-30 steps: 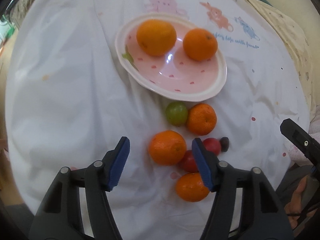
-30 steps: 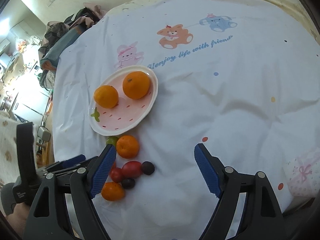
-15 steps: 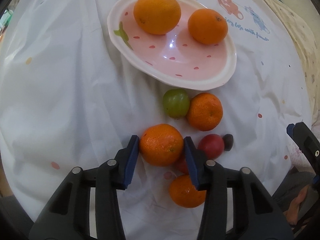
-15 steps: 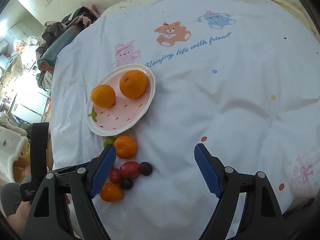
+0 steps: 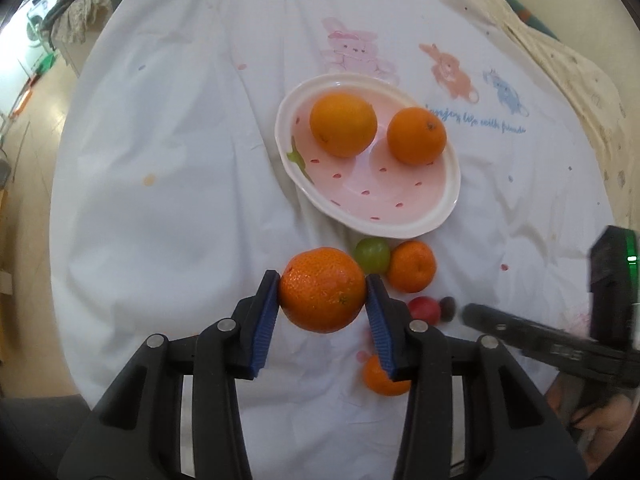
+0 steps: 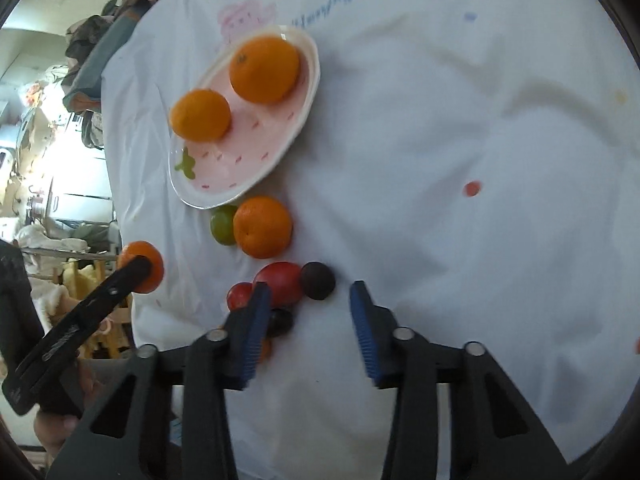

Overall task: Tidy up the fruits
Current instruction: 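Grasp a dark plum with the right tool while the left tool holds the tangerine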

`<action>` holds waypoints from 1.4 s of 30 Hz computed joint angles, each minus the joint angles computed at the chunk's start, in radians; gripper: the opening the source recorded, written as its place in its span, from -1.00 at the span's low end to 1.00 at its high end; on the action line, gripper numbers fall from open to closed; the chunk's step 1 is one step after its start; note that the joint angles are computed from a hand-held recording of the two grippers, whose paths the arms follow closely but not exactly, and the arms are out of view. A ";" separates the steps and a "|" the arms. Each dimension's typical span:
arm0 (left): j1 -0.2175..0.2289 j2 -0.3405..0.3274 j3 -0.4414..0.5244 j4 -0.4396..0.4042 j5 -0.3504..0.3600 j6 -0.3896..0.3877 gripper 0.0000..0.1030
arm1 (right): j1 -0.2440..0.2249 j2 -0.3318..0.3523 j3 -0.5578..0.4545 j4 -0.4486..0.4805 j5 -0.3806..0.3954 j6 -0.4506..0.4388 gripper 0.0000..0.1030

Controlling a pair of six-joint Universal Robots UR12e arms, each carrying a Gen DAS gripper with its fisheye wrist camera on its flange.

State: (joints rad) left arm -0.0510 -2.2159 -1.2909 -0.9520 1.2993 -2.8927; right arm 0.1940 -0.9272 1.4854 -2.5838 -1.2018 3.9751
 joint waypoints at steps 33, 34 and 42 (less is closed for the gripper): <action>0.008 -0.010 0.012 -0.017 0.005 -0.042 -0.25 | 0.009 -0.012 0.004 0.032 -0.140 0.057 -0.56; 0.008 -0.009 0.012 -0.017 0.001 -0.042 -0.25 | 0.010 -0.012 0.003 0.026 -0.138 0.048 -0.56; 0.005 -0.008 0.012 -0.014 -0.003 -0.027 -0.25 | 0.014 0.021 -0.042 0.084 -0.092 -0.027 -0.46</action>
